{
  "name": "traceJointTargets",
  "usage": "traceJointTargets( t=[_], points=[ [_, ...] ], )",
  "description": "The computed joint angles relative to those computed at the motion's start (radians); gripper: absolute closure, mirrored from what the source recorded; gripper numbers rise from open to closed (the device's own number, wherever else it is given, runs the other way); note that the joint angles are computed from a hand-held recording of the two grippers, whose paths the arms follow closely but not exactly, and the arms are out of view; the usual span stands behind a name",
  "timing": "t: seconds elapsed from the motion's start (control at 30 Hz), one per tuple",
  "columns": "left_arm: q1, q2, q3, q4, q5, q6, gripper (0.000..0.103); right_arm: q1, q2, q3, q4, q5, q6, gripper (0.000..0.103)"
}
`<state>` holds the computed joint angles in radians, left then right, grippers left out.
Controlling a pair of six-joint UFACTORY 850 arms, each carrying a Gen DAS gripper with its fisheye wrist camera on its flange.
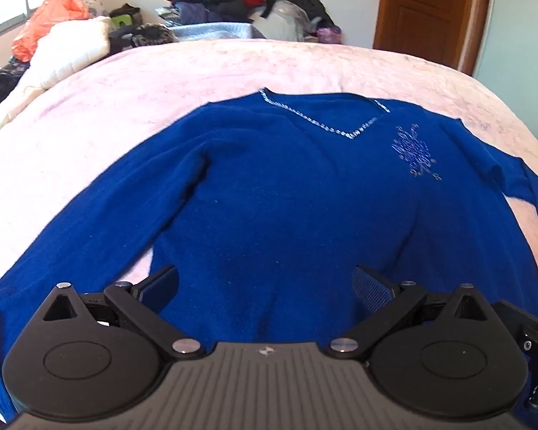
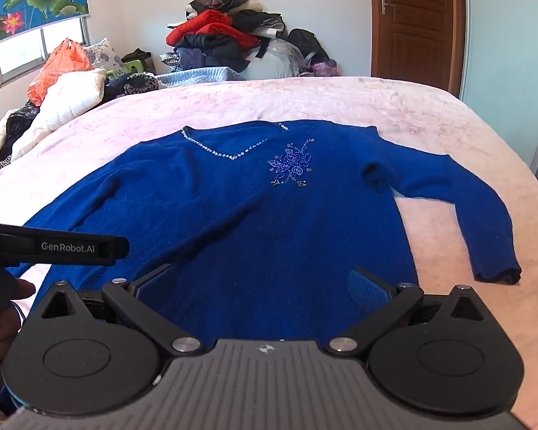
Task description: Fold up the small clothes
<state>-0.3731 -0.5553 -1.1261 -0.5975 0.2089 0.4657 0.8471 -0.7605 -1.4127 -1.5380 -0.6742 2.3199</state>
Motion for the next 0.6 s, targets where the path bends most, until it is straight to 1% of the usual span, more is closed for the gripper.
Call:
traceJointTargets(
  t=[0.03, 0.1, 0.17, 0.2, 0.23, 0.27, 0.33, 0.4, 0.43, 0.5, 0.6],
  points=[
    [-0.001, 0.003, 0.008, 0.022, 0.02, -0.028, 0.0, -0.002, 0.002, -0.001, 0.007, 0.008, 0.0, 0.0],
    [0.0, 0.011, 0.029, 0.112, 0.06, -0.131, 0.0, -0.001, 0.006, -0.002, 0.01, 0.011, 0.011, 0.0],
    [0.001, 0.013, 0.03, 0.147, 0.067, -0.19, 0.0, -0.001, 0.01, 0.004, -0.002, 0.004, 0.034, 0.0],
    [0.002, 0.012, 0.024, 0.142, 0.052, -0.195, 0.0, 0.0, 0.01, 0.003, 0.001, -0.002, 0.032, 0.0],
    [0.003, 0.009, 0.015, 0.128, 0.032, -0.184, 0.0, 0.0, 0.009, 0.002, 0.004, -0.005, 0.03, 0.0],
    [0.002, 0.006, 0.008, 0.086, 0.018, -0.139, 0.0, 0.0, 0.01, 0.003, 0.004, -0.008, 0.034, 0.0],
    [-0.006, -0.004, -0.006, -0.046, 0.011, 0.006, 0.0, -0.002, 0.01, 0.006, 0.002, -0.005, 0.041, 0.0],
    [-0.012, -0.003, -0.004, -0.114, 0.014, 0.091, 0.0, -0.002, 0.01, 0.008, -0.002, -0.003, 0.045, 0.0],
    [-0.013, -0.004, -0.005, -0.115, 0.013, 0.101, 0.0, -0.002, 0.01, 0.008, -0.001, -0.003, 0.044, 0.0],
    [-0.014, -0.001, 0.003, -0.074, 0.022, 0.064, 0.0, -0.002, 0.01, 0.008, -0.006, -0.002, 0.046, 0.0],
    [-0.018, -0.003, 0.004, -0.1, 0.035, 0.087, 0.0, -0.001, 0.008, 0.007, -0.009, -0.008, 0.042, 0.0]
  ],
)
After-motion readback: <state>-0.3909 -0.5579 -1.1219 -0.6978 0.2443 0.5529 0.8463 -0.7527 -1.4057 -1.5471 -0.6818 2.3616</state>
